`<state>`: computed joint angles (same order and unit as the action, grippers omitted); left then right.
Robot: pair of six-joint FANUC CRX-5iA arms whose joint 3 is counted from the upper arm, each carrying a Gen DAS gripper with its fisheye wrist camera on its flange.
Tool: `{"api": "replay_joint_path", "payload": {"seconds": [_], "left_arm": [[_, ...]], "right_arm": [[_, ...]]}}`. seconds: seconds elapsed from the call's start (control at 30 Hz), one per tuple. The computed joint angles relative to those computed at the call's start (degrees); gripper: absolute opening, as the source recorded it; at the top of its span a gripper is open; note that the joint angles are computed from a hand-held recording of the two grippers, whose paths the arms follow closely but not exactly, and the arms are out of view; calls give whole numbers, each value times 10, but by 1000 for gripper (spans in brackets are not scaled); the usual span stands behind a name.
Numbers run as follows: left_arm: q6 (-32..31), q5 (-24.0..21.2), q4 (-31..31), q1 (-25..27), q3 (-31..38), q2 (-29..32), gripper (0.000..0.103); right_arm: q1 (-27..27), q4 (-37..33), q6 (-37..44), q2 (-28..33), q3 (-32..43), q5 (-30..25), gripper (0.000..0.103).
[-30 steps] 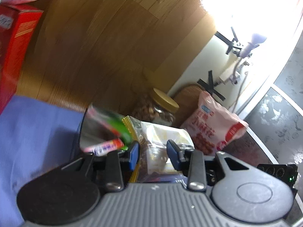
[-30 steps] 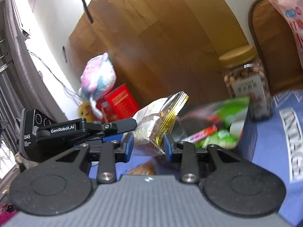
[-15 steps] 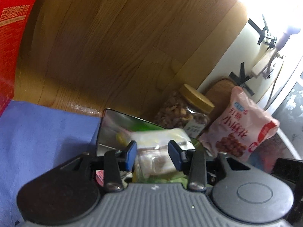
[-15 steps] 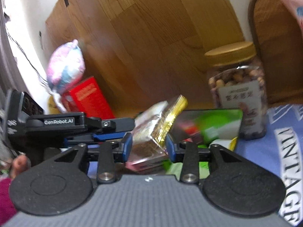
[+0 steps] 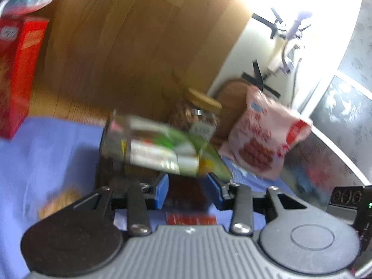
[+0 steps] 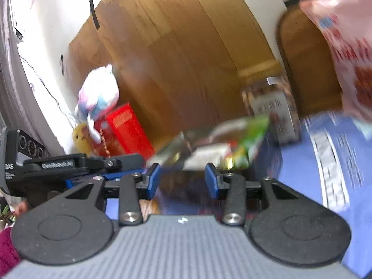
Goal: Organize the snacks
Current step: 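Open the left gripper to drop the wafer bag into the tin, then move the left gripper to the bright green snack packet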
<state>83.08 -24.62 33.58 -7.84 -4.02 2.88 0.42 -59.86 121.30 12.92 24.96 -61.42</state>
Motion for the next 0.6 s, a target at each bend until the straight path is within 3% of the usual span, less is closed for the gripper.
{"api": "replay_joint_path", "payload": {"seconds": [0.23, 0.37, 0.5, 0.57, 0.6], "left_arm": [[157, -37, -138, -22, -47, -51, 36], [178, -32, -117, -18, -94, -80, 36], [219, -41, -148, -16, -110, -106, 36], [229, -42, -150, -13, -121, -118, 36], [234, -42, -152, -12, -127, -123, 36]], "right_arm": [[17, 87, -68, -69, -110, 21, 46], [28, 117, -102, -66, -112, 22, 46], [27, 103, -104, -42, -88, 4, 46], [24, 92, -97, -27, -66, -33, 39], [22, 86, -87, -18, -54, -60, 22]]}}
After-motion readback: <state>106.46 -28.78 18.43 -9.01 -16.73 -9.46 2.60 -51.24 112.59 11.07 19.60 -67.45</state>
